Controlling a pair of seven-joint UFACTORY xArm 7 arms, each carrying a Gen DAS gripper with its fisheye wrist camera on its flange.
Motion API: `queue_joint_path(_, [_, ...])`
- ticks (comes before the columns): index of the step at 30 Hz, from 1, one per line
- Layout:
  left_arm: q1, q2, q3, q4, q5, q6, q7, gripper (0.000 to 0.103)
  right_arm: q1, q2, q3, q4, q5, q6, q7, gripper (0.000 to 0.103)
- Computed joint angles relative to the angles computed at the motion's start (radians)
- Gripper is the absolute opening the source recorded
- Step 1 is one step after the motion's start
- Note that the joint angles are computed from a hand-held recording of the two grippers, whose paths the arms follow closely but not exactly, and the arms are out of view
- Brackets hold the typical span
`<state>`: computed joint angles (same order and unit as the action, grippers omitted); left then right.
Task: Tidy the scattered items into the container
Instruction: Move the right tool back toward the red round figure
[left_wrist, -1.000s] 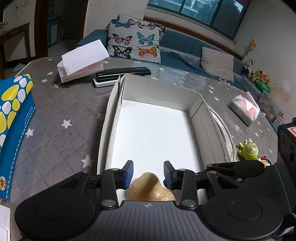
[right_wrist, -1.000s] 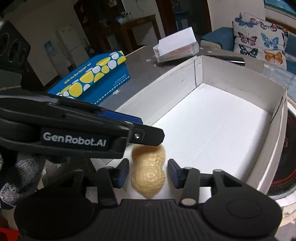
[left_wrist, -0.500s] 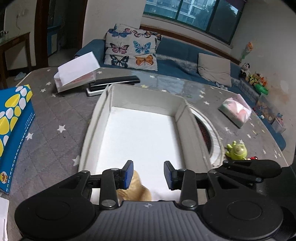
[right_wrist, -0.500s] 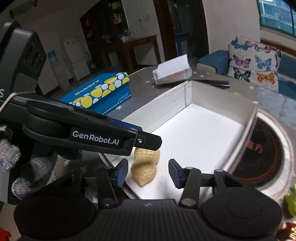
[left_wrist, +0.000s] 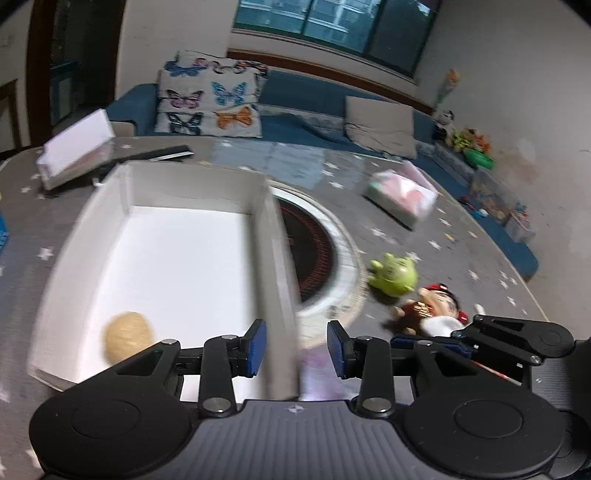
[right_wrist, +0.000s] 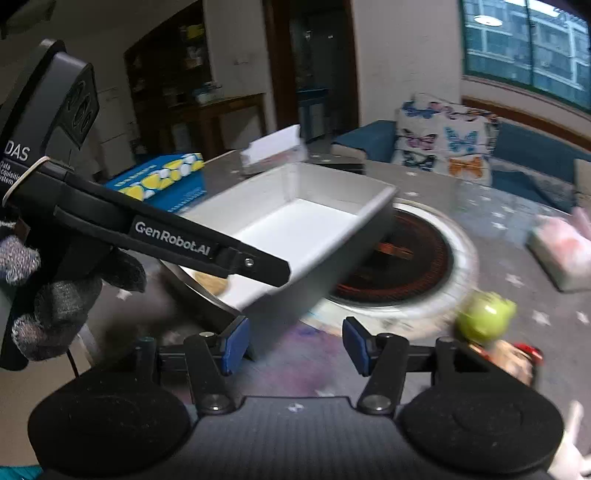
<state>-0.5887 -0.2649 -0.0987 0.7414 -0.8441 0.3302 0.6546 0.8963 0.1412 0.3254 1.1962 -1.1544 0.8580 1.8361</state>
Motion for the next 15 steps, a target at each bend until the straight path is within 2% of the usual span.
queue_joint_path(7, [-0.055,0.02,-0.04,0.004,-0.057,0.023,0.019,0.039,0.023,-0.141,0.086,-0.151,0.078,0.173,0.091,0.057])
queue_joint_path(10, [-0.077,0.028,-0.051,0.011,-0.094,0.035,0.051,0.039,0.029,-0.184,0.134,-0.19,0.125,0.252,0.115,0.065])
queue_joint_path(15, [-0.096,0.059,-0.089,0.036,-0.122,0.059,0.069,0.039,0.04,-0.196,0.182,-0.209,0.199,0.358,0.124,0.07])
